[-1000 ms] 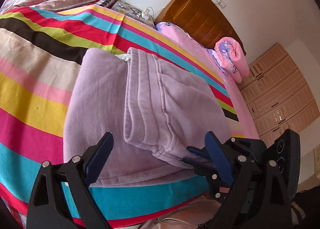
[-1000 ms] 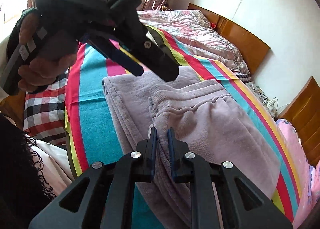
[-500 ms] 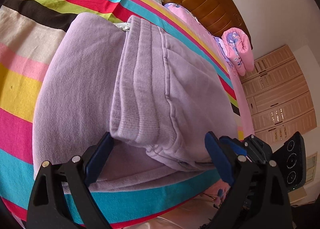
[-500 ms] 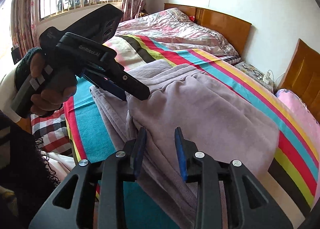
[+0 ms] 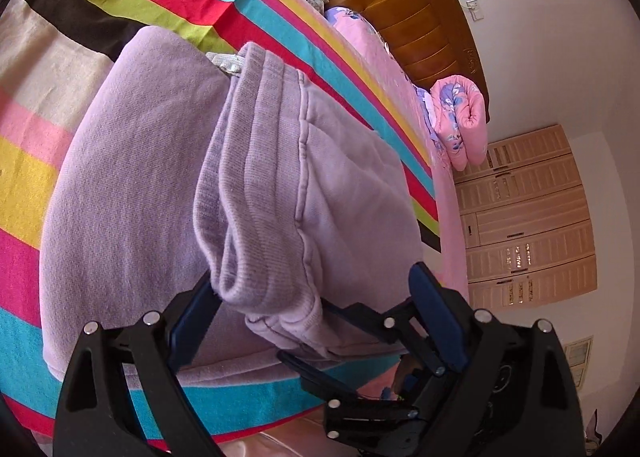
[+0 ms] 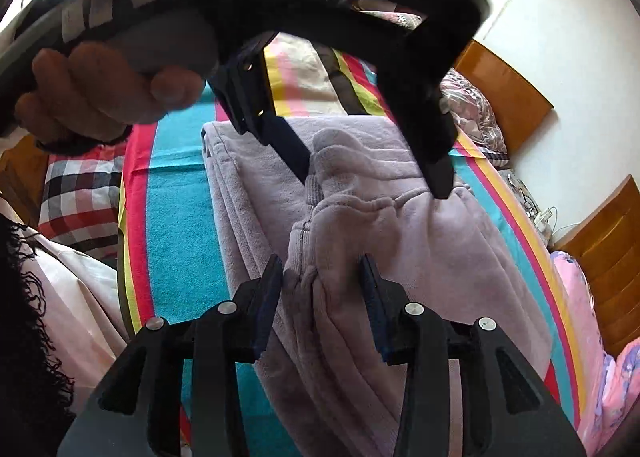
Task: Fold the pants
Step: 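Grasp the folded stack edge with the left tool and lift it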
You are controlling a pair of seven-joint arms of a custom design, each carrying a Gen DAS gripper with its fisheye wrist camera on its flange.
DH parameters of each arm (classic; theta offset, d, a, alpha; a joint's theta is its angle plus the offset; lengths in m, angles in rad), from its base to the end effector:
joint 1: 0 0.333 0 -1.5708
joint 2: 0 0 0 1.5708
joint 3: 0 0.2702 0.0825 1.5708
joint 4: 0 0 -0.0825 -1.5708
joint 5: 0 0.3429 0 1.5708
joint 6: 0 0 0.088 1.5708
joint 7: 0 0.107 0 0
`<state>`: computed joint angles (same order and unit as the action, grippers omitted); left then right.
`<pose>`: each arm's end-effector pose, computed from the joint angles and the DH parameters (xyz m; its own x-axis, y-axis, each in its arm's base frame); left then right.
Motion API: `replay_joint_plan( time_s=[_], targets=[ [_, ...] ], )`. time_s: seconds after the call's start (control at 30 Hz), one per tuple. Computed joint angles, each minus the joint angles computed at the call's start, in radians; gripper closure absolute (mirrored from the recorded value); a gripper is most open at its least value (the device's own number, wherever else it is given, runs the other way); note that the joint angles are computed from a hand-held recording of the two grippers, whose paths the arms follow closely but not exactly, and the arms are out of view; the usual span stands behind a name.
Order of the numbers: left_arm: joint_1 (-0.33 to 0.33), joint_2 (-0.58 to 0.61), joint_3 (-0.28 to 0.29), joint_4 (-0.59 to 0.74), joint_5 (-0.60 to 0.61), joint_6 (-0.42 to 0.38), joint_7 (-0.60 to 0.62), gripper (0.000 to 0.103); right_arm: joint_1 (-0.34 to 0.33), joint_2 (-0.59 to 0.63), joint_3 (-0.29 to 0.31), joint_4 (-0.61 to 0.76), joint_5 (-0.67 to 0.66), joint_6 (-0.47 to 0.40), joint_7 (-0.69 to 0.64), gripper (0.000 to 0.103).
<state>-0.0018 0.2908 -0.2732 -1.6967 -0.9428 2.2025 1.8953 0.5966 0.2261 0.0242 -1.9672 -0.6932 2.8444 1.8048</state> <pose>0.5905 -0.1799 0.4402 -0.1480 -0.6360 0.7574 -0.9761 -0.0293 -0.2153 0.4651 0.3732 0.4035 0.6876 -0.6052 0.4012 -0.3580 -0.7633 -0.5378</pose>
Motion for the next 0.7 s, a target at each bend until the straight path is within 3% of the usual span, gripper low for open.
replay_joint_plan(
  time_s=[0.1, 0.2, 0.4, 0.53, 0.57, 0.6, 0.63, 0.67, 0.7],
  targets=[
    [0.000, 0.011, -0.001, 0.015, 0.007, -0.005, -0.003, 0.011, 0.054, 0.010, -0.049, 0.020, -0.192, -0.025, 0.162, 0.065],
    [0.004, 0.005, -0.007, -0.001, -0.014, 0.005, 0.016, 0.011, 0.042, 0.000, -0.046, 0.012, -0.260, -0.011, 0.252, 0.085],
    [0.008, 0.011, 0.002, -0.010, -0.016, 0.005, 0.028, 0.008, 0.000, -0.065, -0.038, -0.029, -0.462, 0.072, 0.527, 0.089],
    [0.007, 0.089, -0.021, 0.081, -0.035, -0.034, 0.037, 0.008, -0.051, -0.078, -0.002, -0.040, -0.458, 0.112, 0.543, 0.089],
    [0.001, 0.116, -0.028, 0.115, -0.027, -0.038, 0.025, 0.014, -0.063, -0.078, 0.008, -0.048, -0.424, 0.122, 0.515, 0.089],
    [-0.011, 0.138, -0.032, 0.144, 0.000, -0.034, 0.008, 0.031, -0.077, -0.078, 0.022, -0.061, -0.354, 0.127, 0.456, 0.088],
    [-0.038, 0.139, -0.025, 0.151, 0.063, 0.001, -0.026, 0.040, -0.078, -0.083, 0.020, -0.070, -0.338, 0.130, 0.454, 0.087],
    [-0.065, 0.135, -0.016, 0.150, 0.137, 0.042, -0.057, 0.061, -0.087, -0.095, 0.014, -0.090, -0.327, 0.169, 0.459, 0.085],
    [-0.072, 0.129, -0.019, 0.143, 0.174, 0.067, -0.067, 0.065, -0.102, -0.119, 0.011, -0.124, -0.294, 0.213, 0.454, 0.078]
  ],
)
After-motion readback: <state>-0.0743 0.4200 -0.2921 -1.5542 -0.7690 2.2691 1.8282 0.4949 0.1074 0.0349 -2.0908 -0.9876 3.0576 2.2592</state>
